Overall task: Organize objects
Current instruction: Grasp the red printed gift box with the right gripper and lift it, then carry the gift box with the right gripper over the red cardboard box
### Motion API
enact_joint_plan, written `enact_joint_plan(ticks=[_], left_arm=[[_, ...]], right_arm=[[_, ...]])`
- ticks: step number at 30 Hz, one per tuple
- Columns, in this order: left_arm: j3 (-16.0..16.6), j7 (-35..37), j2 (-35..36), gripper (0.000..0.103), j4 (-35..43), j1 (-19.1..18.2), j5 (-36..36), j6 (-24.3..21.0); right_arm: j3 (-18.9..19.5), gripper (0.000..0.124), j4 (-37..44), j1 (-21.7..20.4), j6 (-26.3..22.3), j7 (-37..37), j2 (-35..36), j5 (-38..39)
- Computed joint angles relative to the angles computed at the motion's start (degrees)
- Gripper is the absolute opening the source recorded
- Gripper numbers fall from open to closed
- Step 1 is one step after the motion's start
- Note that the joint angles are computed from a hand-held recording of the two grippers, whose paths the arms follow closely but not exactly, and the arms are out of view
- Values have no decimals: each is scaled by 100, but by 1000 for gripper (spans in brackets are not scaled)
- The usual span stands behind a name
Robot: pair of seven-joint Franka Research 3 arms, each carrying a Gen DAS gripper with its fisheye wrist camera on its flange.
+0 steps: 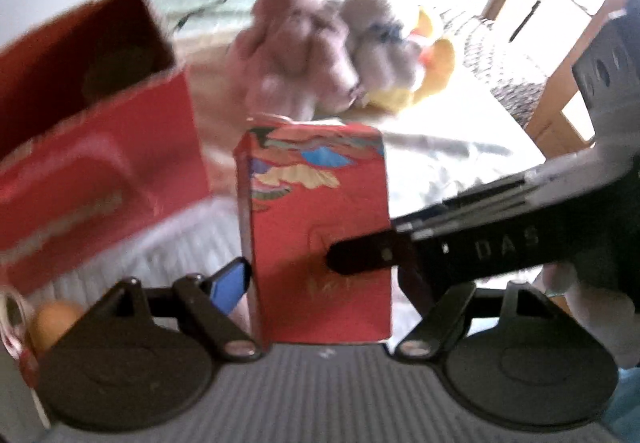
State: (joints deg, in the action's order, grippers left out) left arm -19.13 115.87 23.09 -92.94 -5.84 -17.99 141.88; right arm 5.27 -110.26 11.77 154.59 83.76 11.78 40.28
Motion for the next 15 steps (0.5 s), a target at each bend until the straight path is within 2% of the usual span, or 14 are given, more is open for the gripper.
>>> enact_joint_plan(ticks=[9, 15], left_arm=[[-266, 1060, -94, 80, 219, 254, -751, 111], [-283, 1590, -71, 80, 586, 430, -1281, 294]], right_arm=[[-224, 42, -259, 392, 972, 1329, -344, -1389], [-220, 42, 386, 458, 1452, 1597, 25, -1986]])
